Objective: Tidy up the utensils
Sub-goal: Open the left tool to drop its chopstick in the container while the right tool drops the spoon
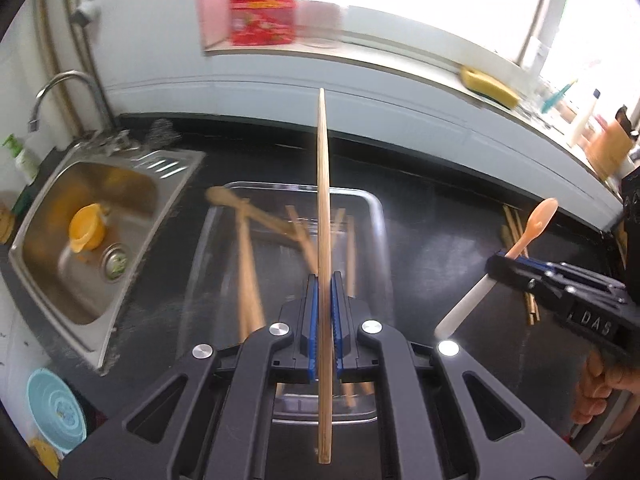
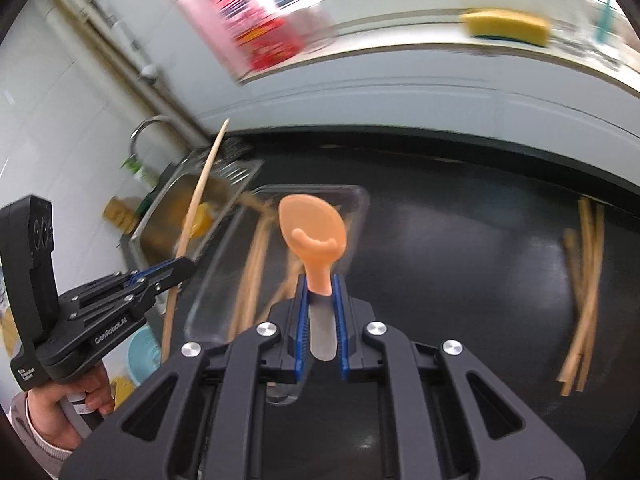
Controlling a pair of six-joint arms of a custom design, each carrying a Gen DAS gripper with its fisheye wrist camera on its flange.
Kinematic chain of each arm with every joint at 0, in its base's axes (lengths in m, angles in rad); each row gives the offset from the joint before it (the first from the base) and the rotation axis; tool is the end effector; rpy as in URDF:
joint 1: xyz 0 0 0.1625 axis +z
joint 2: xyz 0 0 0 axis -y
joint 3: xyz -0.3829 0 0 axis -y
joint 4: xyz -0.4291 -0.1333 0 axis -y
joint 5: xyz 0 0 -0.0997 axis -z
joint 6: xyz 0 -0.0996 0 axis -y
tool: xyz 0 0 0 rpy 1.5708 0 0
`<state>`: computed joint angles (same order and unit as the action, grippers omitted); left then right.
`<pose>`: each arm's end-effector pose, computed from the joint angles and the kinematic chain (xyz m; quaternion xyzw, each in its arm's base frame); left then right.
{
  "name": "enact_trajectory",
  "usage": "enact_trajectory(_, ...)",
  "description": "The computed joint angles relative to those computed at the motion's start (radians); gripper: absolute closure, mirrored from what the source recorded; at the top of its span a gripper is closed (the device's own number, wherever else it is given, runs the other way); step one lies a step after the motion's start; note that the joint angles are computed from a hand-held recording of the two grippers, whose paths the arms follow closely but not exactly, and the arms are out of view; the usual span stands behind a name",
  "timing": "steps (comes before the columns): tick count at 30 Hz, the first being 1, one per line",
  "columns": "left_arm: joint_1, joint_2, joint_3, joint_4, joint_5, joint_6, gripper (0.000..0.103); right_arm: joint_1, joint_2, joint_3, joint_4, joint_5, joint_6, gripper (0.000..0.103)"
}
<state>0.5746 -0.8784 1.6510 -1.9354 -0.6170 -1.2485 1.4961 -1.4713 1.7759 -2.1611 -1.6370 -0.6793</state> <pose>-0.4041 -0.5173 0.0653 -0.0172 0.8748 -0.3270 0.3571 0.0837 -0.5789 0.3476 0.2900 -0.9458 0.1202 0.0828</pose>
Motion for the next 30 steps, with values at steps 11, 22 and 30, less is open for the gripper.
enact_trajectory(11,0.026,-0.116,0.104,0.001,-0.023,-0.054,0.097,0.092,0.081,0.037,-0.014,-0.04,0.032,0.09)
enact_trajectory(22,0.111,-0.124,0.156,-0.202,-0.113,0.136,0.097,0.095,0.18,-0.009,-0.056,-0.103,0.141,0.09)
enact_trajectory(30,0.171,-0.096,0.157,-0.304,-0.178,0.244,0.097,0.108,0.282,-0.08,-0.105,-0.156,0.209,0.09)
